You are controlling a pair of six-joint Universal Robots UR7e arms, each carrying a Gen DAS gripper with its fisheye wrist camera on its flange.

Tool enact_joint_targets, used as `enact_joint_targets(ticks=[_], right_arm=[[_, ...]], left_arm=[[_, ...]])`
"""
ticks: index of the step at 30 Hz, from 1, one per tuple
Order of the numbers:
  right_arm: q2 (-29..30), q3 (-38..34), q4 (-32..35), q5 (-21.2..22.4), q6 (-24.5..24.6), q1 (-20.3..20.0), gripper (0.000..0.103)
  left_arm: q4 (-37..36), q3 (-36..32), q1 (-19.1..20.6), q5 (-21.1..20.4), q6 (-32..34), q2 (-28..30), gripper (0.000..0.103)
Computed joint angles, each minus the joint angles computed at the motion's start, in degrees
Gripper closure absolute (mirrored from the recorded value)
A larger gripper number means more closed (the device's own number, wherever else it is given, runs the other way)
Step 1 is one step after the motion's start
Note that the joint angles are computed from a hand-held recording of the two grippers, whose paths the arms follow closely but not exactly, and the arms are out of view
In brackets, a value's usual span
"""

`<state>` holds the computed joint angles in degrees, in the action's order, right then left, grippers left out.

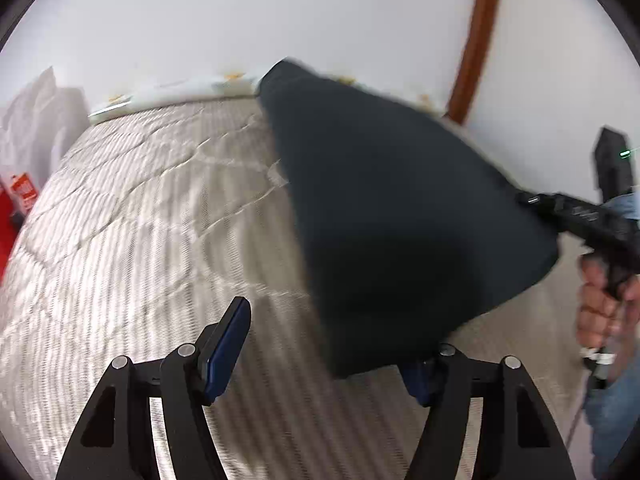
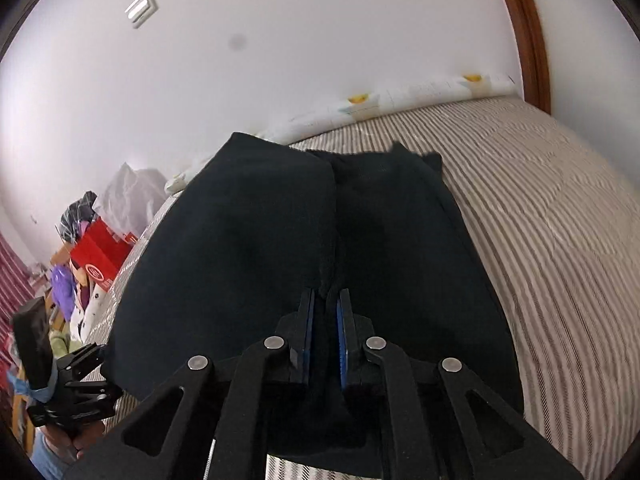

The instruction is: Fold small clothes

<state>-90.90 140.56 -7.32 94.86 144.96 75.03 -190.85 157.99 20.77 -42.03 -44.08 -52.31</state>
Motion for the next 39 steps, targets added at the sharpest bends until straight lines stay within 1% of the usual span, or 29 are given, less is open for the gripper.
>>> enact_joint_targets(ticks=[1,2,5,6,8,9,10,11,14,15,16,17,18,19,20,21,22,25,26,27,28,29,31,32,33,35,36,37,39], right_arm=[[-0.61,0.09,0.39,-0.36,0.21,-0.36,0.081],[-1.08,-0.2,1.25,-0.58,0.92,-0.46,0.075],[-0.47,-1.71,2.87,-0.66,2.65,0.37,0.066],[1.25,-2.87,2.88,0.35,3.52,1.75,0.064],[3.48,-4.39,3.19,1.27,4.11,2.7,0.062],[5.88,-5.96,3.62,2.25,5.39,3.73,0.062],[7.35,-6.96,4.13,2.2,6.21,3.91,0.061],[8.49,-7.87,4.52,2.31,7.0,4.14,0.061],[12.27,-10.39,5.2,2.46,9.64,4.88,0.058],[13.61,-11.23,5.25,3.12,10.69,5.63,0.058],[14.78,-12.07,5.72,3.64,11.22,6.2,0.064],[15.38,-12.46,5.99,3.77,11.19,6.54,0.079],[16.18,-12.99,6.57,3.74,11.03,6.95,0.087],[16.86,-13.47,6.84,4.28,10.62,7.81,0.089],[16.69,-13.19,5.98,5.1,9.78,8.62,0.09],[15.57,-12.52,5.33,5.34,7.88,9.44,0.091],[13.52,-11.38,4.51,4.71,6.76,9.86,0.092],[2.14,-5.64,1.43,-0.64,3.81,9.62,0.094],[-1.65,-3.84,0.45,-1.59,2.67,9.38,0.094],[-6.67,-1.41,-1.19,-1.67,1.19,9.02,0.094],[-9.3,-0.3,-1.63,-1.62,0.05,8.11,0.094],[-10.48,0.02,-1.48,-0.88,-0.53,7.24,0.094],[-9.67,-0.76,0.1,1.48,-0.72,3.09,0.094],[-8.0,-1.6,0.86,2.35,-0.11,1.42,0.094],[-5.76,-2.6,2.41,2.73,0.04,-1.11,0.094],[-4.8,-2.33,2.32,1.96,-1.02,-3.75,0.092],[-4.69,-1.91,1.56,2.21,-1.43,-3.88,0.091],[-4.65,-1.83,1.05,3.64,-1.28,-2.95,0.089],[-6.4,-0.87,0.95,6.48,-1.06,-1.21,0.082]], left_arm=[[-1.2,-0.34,0.06,-0.45,0.89,0.61,0.037],[-0.65,-1.25,0.45,-0.71,1.49,0.97,0.037],[-0.88,-4.09,2.68,-1.48,4.0,3.31,0.037],[-0.21,-5.05,3.53,-1.76,4.12,3.78,0.037],[1.44,-6.25,4.57,-2.13,4.19,4.06,0.037],[1.56,-6.47,4.97,-2.4,4.36,4.05,0.037],[0.7,-6.45,5.61,-2.63,5.09,4.02,0.037],[0.14,-6.34,5.73,-2.81,5.18,4.11,0.037],[2.35,-6.36,5.01,-1.78,3.94,4.38,0.037],[3.62,-7.17,4.6,-1.47,3.24,5.01,0.037],[4.49,-7.37,4.42,-1.2,2.86,5.08,0.036],[4.81,-7.55,4.45,-1.04,2.8,5.2,0.036],[4.77,-7.7,4.57,-0.98,2.84,5.35,0.035],[4.99,-7.83,4.62,-0.82,2.67,5.39,0.035],[5.77,-8.0,4.43,-0.49,2.18,5.48,0.035],[7.23,-8.19,4.17,-0.02,1.59,5.38,0.035],[8.07,-8.62,3.96,0.16,1.33,5.6,0.035],[8.12,-8.74,4.0,0.26,1.32,5.85,0.034],[8.08,-8.77,3.93,0.27,1.26,6.02,0.034],[7.89,-8.84,3.95,0.25,1.47,6.22,0.034],[7.74,-8.73,3.99,0.22,1.65,6.17,0.034],[7.55,-8.84,4.07,0.17,1.96,6.36,0.034],[7.53,-8.9,4.02,0.17,2.06,6.55,0.034],[7.68,-9.01,3.99,0.24,2.05,6.69,0.034],[7.93,-8.49,3.57,0.15,1.45,6.33,0.034],[8.26,-8.41,3.56,0.02,1.2,6.12,0.034],[8.55,-8.03,3.3,-0.25,0.79,5.72,0.034],[8.65,-7.57,2.71,-0.57,0.27,5.48,0.035],[8.26,-5.68,0.96,-1.03,-0.21,4.32,0.036]])
